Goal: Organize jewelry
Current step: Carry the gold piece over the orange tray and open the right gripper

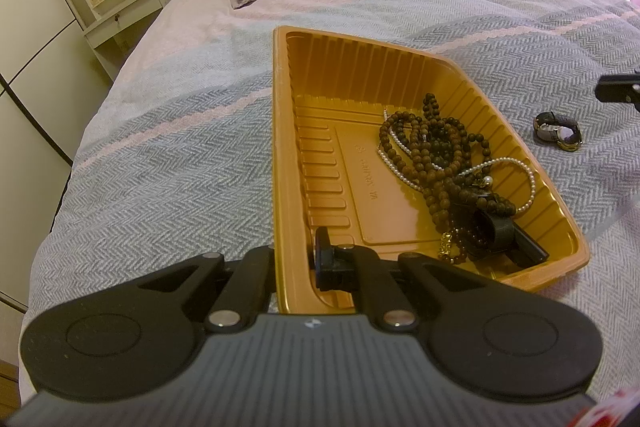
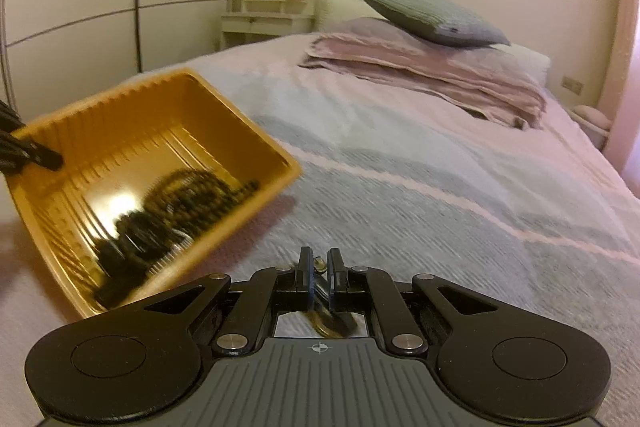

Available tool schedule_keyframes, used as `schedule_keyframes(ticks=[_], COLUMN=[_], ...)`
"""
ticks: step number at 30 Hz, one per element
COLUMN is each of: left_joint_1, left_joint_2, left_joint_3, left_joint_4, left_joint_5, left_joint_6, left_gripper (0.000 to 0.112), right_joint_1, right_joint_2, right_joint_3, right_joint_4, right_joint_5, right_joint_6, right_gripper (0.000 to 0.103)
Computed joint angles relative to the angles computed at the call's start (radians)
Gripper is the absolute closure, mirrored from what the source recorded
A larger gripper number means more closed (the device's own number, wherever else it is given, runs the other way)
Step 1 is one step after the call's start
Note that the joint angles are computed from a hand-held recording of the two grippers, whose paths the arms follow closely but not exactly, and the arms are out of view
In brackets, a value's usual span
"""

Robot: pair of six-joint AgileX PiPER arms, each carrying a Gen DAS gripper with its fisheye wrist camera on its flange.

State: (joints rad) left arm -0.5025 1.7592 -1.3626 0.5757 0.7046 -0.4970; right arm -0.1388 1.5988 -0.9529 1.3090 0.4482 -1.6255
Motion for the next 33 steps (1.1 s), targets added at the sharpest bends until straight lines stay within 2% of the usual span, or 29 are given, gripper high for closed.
schedule_keyframes(ticks=[13, 25, 29, 33], left_joint_1=[-0.001, -0.002, -0.002, -0.001], left_joint_2=[-0.002, 0.001, 0.001, 0.002], left_joint_3=[0.0, -0.004, -0.006, -0.006], left_joint_4=[0.0, -0.004, -0.005, -0.006], left_joint_5=[0.001, 0.003, 0.003, 0.002], left_joint_6=[0.0, 0.002, 0.004, 0.003], left_gripper=[0.109, 0.109, 0.109, 0.109], right_joint_1=[0.154, 0.256, 0.27, 0.265], right_joint_2=[0.057, 0.118, 0.126, 0.14], right_joint_3=[-0.182, -0.249, -0.247, -0.252], right_joint_4=[-0.186, -0.222, -0.212, -0.202], right_joint_5=[0.154, 0.228, 0.23, 0.267], right_joint_6=[0.217, 0.237, 0.219, 0.199], right_gripper=[0.097, 0.097, 0.097, 0.096])
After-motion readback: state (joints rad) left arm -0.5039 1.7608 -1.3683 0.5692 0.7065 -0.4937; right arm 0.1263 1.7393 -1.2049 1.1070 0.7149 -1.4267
